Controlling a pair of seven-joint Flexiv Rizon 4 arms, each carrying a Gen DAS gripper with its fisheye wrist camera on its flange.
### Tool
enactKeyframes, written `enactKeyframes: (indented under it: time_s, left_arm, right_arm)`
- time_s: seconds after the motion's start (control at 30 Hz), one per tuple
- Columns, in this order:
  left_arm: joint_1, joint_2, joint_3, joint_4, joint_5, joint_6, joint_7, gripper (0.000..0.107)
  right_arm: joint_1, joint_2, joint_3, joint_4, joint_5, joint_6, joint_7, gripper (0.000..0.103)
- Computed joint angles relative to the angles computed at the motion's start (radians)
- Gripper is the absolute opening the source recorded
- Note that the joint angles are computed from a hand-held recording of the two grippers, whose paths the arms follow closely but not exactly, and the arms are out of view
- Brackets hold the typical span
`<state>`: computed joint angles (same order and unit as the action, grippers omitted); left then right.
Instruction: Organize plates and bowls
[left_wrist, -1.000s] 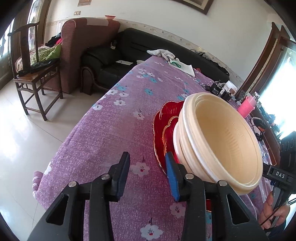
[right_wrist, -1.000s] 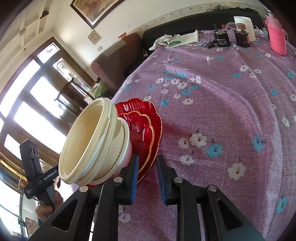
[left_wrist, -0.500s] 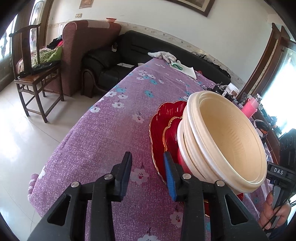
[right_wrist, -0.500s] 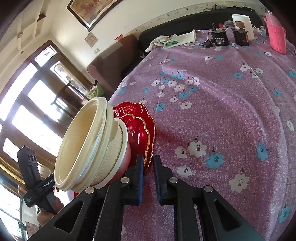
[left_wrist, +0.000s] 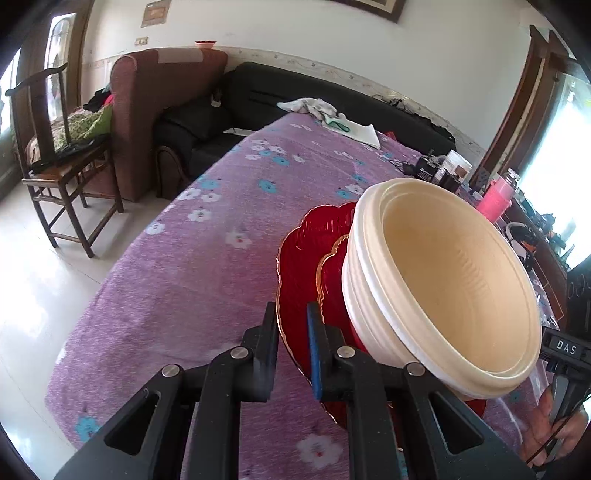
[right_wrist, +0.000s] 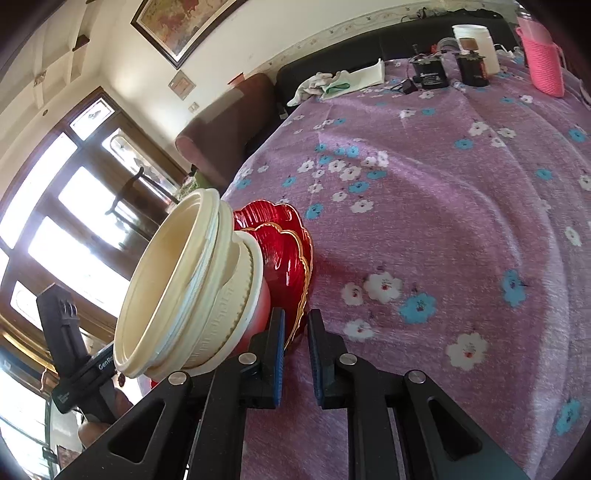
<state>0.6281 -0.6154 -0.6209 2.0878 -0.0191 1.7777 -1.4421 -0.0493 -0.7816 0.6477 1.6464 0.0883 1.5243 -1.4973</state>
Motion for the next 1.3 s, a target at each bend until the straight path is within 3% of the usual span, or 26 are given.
enactKeyframes:
  time_s: [0.17, 0.6, 0.83, 0.97, 1.1, 1.23, 1.27, 1.3]
  left_arm:
    - [-0.093, -0.002, 0.035, -0.059, -0.03, -0.047, 0.024, 0.013]
    - [-0.449, -0.065, 0.19, -0.285, -0.188, -0.205, 0.151, 0.013]
    - [-0.619, -0.097, 0.312, -0.353, -0.24, -0.224, 0.174, 0.014]
    - [-0.709, -0.12, 0.409, -0.376, -0.232, -0.161, 0.146, 0.015]
    - [-0.645, -0.133, 0.335, -0.383, -0.27, -0.219, 0.148, 0.027]
    - [-0.578, -0.14, 0.249, -0.35, -0.288, -0.163, 0.158, 0.035]
    - [-0.582, -0.139, 0.255, -0.35, -0.287, -0.16, 0.152, 0.037]
    - [-0.582, -0.139, 0.258, -0.351, -0.286, -0.163, 0.148, 0.039]
  right_arm:
    - [-0.046, 0.024, 0.009, 0.043, 0.02, 0.051, 0.007, 0.015]
    - [-0.241, 0.082, 0.019, 0.204, -0.028, 0.231, 0.137, 0.015]
    - [-0.277, 0.114, -0.034, 0.286, -0.068, 0.312, 0.218, 0.014]
    - [-0.308, 0.078, -0.021, 0.292, -0.125, 0.347, 0.258, 0.015]
    - [-0.275, 0.079, -0.069, 0.298, -0.159, 0.38, 0.301, 0.017]
    - [-0.346, 0.043, -0.013, 0.303, -0.25, 0.385, 0.352, 0.022]
    - [-0.35, 0.041, -0.015, 0.308, -0.259, 0.403, 0.364, 0.027]
    - [-0.36, 0.034, -0.011, 0.312, -0.274, 0.421, 0.376, 0.038]
